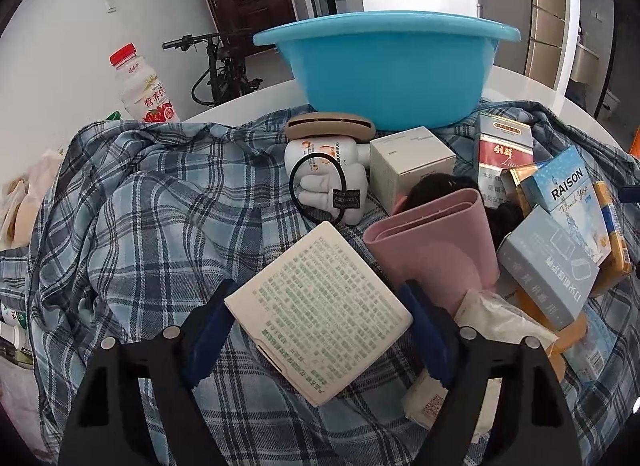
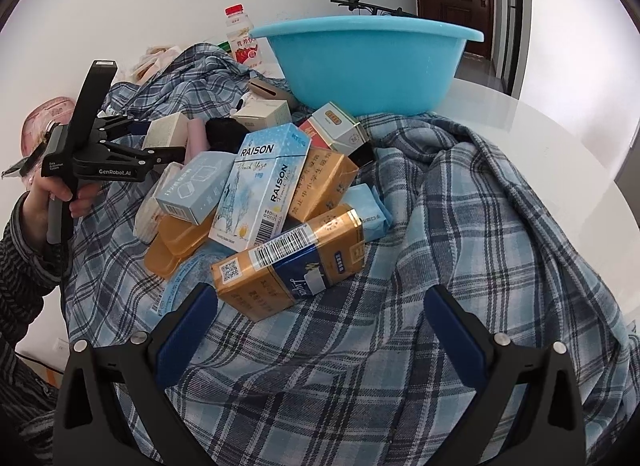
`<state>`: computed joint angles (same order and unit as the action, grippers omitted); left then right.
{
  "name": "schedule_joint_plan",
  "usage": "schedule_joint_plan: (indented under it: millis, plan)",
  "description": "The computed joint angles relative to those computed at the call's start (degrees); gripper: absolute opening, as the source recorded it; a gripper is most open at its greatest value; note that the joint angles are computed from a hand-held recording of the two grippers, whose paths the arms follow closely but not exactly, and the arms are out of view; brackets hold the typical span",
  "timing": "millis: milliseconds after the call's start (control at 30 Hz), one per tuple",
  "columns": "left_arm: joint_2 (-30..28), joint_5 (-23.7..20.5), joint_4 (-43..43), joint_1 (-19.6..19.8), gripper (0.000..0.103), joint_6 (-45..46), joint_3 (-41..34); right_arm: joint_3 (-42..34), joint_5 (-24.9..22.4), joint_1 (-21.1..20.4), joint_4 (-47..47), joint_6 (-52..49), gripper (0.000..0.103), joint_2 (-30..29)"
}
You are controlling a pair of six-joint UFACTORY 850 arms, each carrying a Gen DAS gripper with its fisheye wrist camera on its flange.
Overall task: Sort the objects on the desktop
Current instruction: 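Close the left tool on the white square box with green text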
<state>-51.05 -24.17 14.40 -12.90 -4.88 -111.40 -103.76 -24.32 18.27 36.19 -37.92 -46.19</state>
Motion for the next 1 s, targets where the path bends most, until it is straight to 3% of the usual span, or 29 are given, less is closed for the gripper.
schedule_joint_plan:
  millis: [367,733,833,900,1000]
  plan:
    - [4.46,0.63,-6.3,0.16,0.083,5.69,4.04,-1.45,-2.24,0.05,0.35,-1.39,0.103,-0.71]
    - [7.85,0.77,-9.58,-0.67,0.083,10.69,8.83,-9.26,-7.79,0.69,-4.83,-1.89,0.103,-5.07]
    - [8.67,1.54,-10.24,-0.98,0.083,11.17,9.84,-12.29,-10.34,0.71,-5.62,-2.42,0.103,-6.71]
    - [9.25,1.94,-11.11,-1.03,0.083,11.67,10.39,-16.62,-14.99,0.76,-7.52,-2.2,0.103,-9.09]
    - [10.4,2.69,-11.22,-1.1,0.083,11.89,11.51,-18.52,-16.06,1.01,-9.3,-3.35,0.103,-10.14]
